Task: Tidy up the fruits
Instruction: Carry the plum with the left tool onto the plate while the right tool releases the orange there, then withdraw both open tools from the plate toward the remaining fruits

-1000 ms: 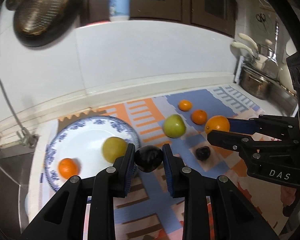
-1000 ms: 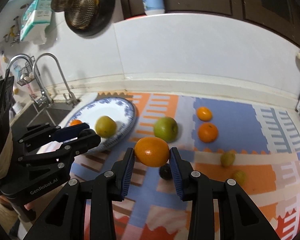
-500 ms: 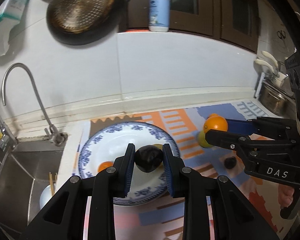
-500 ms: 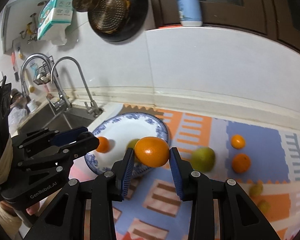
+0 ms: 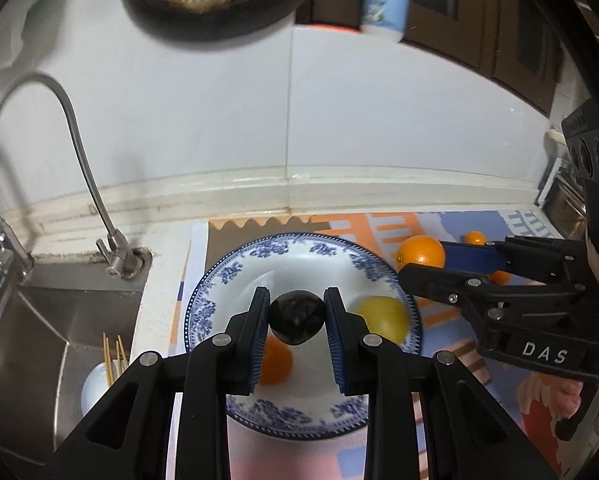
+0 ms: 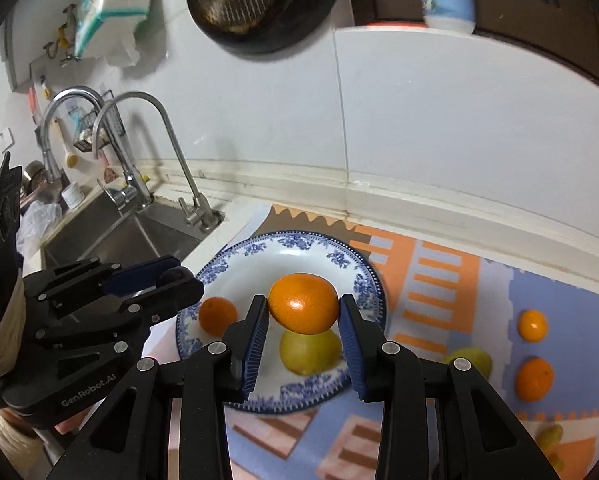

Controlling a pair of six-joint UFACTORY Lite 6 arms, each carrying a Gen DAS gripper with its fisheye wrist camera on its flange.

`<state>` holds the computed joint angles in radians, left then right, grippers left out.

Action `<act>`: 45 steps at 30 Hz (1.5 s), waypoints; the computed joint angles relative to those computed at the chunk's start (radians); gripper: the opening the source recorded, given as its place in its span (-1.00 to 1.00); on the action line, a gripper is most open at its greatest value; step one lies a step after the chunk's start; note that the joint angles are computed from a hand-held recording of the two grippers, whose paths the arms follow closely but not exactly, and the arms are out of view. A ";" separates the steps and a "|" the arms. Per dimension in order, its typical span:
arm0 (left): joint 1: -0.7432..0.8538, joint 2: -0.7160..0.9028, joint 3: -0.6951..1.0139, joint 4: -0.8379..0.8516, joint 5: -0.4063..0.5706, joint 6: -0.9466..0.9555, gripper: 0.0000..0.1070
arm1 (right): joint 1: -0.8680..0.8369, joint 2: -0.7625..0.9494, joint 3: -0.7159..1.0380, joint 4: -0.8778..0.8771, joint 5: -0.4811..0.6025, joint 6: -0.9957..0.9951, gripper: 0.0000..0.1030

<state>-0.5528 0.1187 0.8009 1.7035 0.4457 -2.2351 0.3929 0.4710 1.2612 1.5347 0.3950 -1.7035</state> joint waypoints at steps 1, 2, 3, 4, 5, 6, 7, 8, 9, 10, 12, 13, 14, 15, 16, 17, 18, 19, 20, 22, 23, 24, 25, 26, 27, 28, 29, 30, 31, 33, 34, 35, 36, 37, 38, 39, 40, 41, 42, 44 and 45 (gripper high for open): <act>0.020 0.012 0.009 0.000 -0.017 0.008 -0.49 | 0.008 0.028 0.033 -0.043 -0.008 0.048 -0.28; 0.040 0.032 0.023 0.005 -0.034 0.014 -0.49 | 0.014 0.058 0.071 -0.089 -0.014 0.101 -0.28; 0.060 0.055 0.038 0.006 -0.050 0.024 -0.49 | 0.022 0.103 0.126 -0.166 -0.015 0.184 -0.28; 0.075 0.072 0.049 0.011 -0.061 0.027 -0.49 | 0.025 0.123 0.152 -0.210 -0.014 0.234 -0.28; 0.094 0.093 0.061 0.030 -0.078 0.020 -0.49 | 0.029 0.163 0.202 -0.274 -0.007 0.308 -0.28; 0.112 0.112 0.070 0.052 -0.094 0.005 -0.49 | 0.032 0.188 0.235 -0.322 -0.005 0.359 -0.28; 0.125 0.126 0.076 0.070 -0.105 -0.008 -0.49 | 0.039 0.211 0.265 -0.367 -0.009 0.407 -0.28; 0.142 0.144 0.086 0.088 -0.125 -0.020 -0.49 | 0.048 0.239 0.301 -0.414 -0.016 0.454 -0.28; 0.157 0.163 0.095 0.101 -0.140 -0.030 -0.49 | 0.053 0.263 0.332 -0.461 -0.016 0.503 -0.28; 0.161 0.172 0.099 0.094 -0.143 -0.026 -0.49 | 0.058 0.281 0.358 -0.499 -0.013 0.544 -0.28; 0.182 0.199 0.116 0.096 -0.165 -0.020 -0.49 | 0.064 0.329 0.419 -0.587 -0.004 0.637 -0.28; 0.191 0.211 0.124 0.092 -0.173 -0.014 -0.49 | 0.066 0.347 0.442 -0.617 0.002 0.668 -0.28; 0.197 0.223 0.132 0.082 -0.182 0.001 -0.49 | 0.068 0.366 0.467 -0.654 0.006 0.708 -0.28; 0.202 0.233 0.140 0.069 -0.185 0.017 -0.49 | 0.070 0.385 0.489 -0.682 0.011 0.740 -0.28; 0.205 0.242 0.145 0.065 -0.185 0.024 -0.49 | 0.070 0.395 0.500 -0.695 0.013 0.753 -0.28; 0.208 0.247 0.149 0.060 -0.189 0.031 -0.49 | 0.072 0.407 0.516 -0.718 0.016 0.777 -0.28; 0.210 0.249 0.150 0.060 -0.191 0.031 -0.49 | 0.072 0.417 0.528 -0.725 0.016 0.785 -0.28; 0.212 0.253 0.155 0.063 -0.192 0.029 -0.49 | 0.073 0.427 0.540 -0.735 0.018 0.798 -0.28; 0.213 0.254 0.158 0.059 -0.193 0.034 -0.48 | 0.073 0.431 0.546 -0.741 0.021 0.806 -0.28; 0.214 0.256 0.165 0.034 -0.193 0.058 -0.43 | 0.073 0.436 0.553 -0.731 0.027 0.796 -0.28; 0.212 0.253 0.165 0.030 -0.189 0.063 -0.36 | 0.073 0.435 0.552 -0.734 0.026 0.798 -0.28; 0.208 0.246 0.161 0.024 -0.182 0.067 -0.31 | 0.073 0.438 0.556 -0.735 0.028 0.798 -0.27; 0.205 0.240 0.158 0.023 -0.176 0.068 -0.30 | 0.073 0.440 0.558 -0.734 0.030 0.797 -0.27; 0.201 0.230 0.152 0.024 -0.172 0.067 -0.28 | 0.072 0.434 0.548 -0.718 0.028 0.779 -0.25; 0.194 0.221 0.149 -0.001 -0.162 0.090 -0.27 | 0.071 0.423 0.531 -0.697 0.020 0.755 -0.18; 0.186 0.212 0.146 -0.036 -0.147 0.120 -0.27 | 0.071 0.413 0.517 -0.683 0.013 0.741 -0.12; 0.175 0.197 0.138 -0.061 -0.133 0.137 -0.27 | 0.068 0.398 0.497 -0.665 0.007 0.723 -0.12; 0.163 0.178 0.127 -0.082 -0.120 0.149 -0.25 | 0.064 0.377 0.470 -0.629 0.003 0.686 -0.12; 0.151 0.162 0.119 -0.102 -0.106 0.160 -0.23 | 0.061 0.355 0.442 -0.597 -0.002 0.652 -0.12; 0.114 0.121 0.098 -0.144 -0.063 0.181 -0.14 | 0.056 0.291 0.358 -0.514 -0.038 0.565 -0.12; 0.093 0.101 0.088 -0.152 -0.043 0.179 -0.14 | 0.052 0.251 0.308 -0.450 -0.051 0.496 -0.12; 0.071 0.079 0.077 -0.164 -0.024 0.180 -0.13 | 0.048 0.227 0.281 -0.417 -0.055 0.458 -0.11; 0.048 0.063 0.075 -0.201 0.000 0.202 -0.10 | 0.043 0.193 0.242 -0.373 -0.060 0.410 -0.05; 0.020 0.047 0.074 -0.241 0.032 0.224 -0.08 | 0.036 0.155 0.196 -0.311 -0.068 0.344 0.00; -0.001 0.035 0.072 -0.254 0.052 0.224 -0.03 | 0.028 0.132 0.167 -0.268 -0.068 0.297 0.01; -0.026 0.020 0.068 -0.263 0.074 0.219 0.03 | 0.017 0.099 0.128 -0.219 -0.063 0.244 0.01; -0.048 0.011 0.069 -0.277 0.093 0.222 0.05 | 0.006 0.067 0.092 -0.171 -0.058 0.196 0.01; -0.072 0.000 0.071 -0.299 0.113 0.229 0.07 | -0.003 0.041 0.063 -0.141 -0.055 0.164 0.01; -0.094 -0.014 0.069 -0.305 0.127 0.222 0.08 | -0.013 0.006 0.025 -0.104 -0.056 0.124 0.01; -0.139 -0.034 0.075 -0.330 0.151 0.224 0.11 | -0.029 -0.059 -0.044 -0.039 -0.060 0.055 0.01; -0.156 -0.042 0.077 -0.336 0.161 0.223 0.13 | -0.044 -0.108 -0.097 0.020 -0.056 -0.012 0.01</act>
<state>-0.7087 0.0768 0.8776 1.3675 0.6068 -2.0122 0.3493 0.3626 1.1643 1.5542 0.3387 -1.7152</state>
